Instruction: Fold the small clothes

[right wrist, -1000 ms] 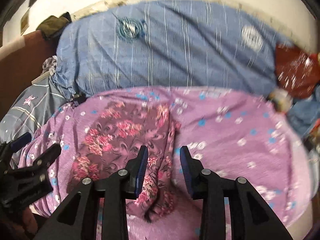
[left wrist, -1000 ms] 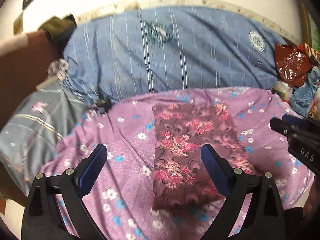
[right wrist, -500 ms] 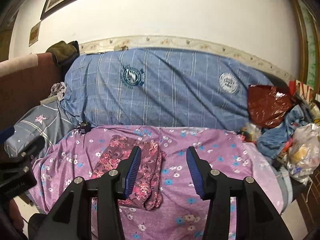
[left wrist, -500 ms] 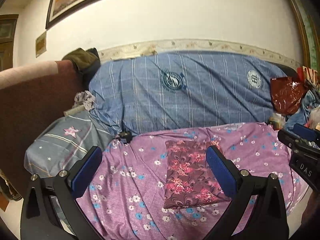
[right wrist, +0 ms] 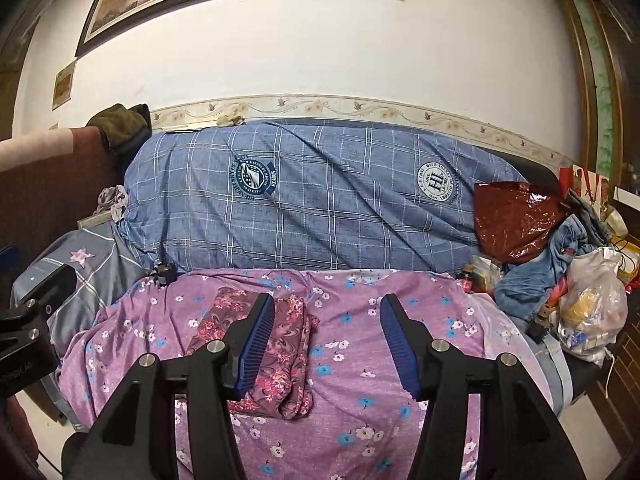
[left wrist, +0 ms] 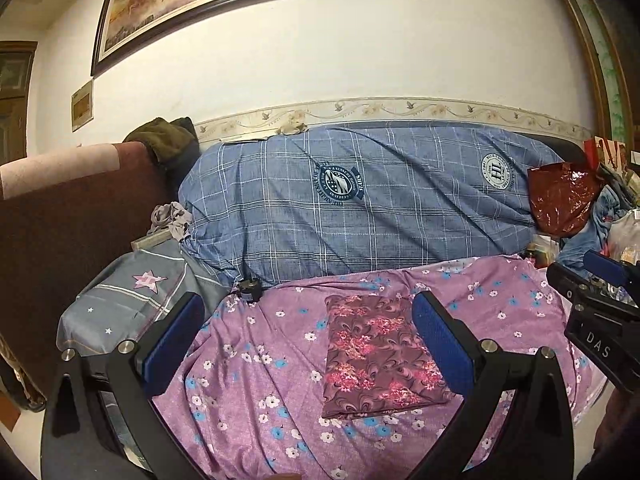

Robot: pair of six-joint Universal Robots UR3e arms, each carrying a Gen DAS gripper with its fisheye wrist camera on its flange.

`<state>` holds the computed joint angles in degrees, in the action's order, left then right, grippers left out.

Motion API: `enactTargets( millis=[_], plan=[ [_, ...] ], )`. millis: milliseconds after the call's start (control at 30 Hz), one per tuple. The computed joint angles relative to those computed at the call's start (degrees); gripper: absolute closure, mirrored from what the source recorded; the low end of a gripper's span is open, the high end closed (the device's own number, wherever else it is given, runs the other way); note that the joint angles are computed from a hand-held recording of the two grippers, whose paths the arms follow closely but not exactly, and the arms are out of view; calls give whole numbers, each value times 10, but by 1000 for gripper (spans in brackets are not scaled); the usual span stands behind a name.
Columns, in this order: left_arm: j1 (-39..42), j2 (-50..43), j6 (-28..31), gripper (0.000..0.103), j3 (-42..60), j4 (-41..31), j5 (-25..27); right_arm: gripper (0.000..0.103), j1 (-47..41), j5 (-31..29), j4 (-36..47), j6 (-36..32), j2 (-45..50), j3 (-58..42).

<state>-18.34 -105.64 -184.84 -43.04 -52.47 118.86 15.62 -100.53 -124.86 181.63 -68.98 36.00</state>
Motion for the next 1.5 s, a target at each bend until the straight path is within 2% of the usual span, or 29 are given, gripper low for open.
enactTargets(
  millis=[367, 1033, 1500],
  plan=[
    [7, -1, -9, 0, 5, -8, -2, 45, 6, -8, -17, -7, -3, 10],
    [16, 7, 5, 0, 2, -14, -19, 45, 18, -21, -2, -15, 16, -18],
    [-15, 15, 16, 0, 41, -21, 7, 45, 15, -13, -22, -17, -31, 8]
  ],
)
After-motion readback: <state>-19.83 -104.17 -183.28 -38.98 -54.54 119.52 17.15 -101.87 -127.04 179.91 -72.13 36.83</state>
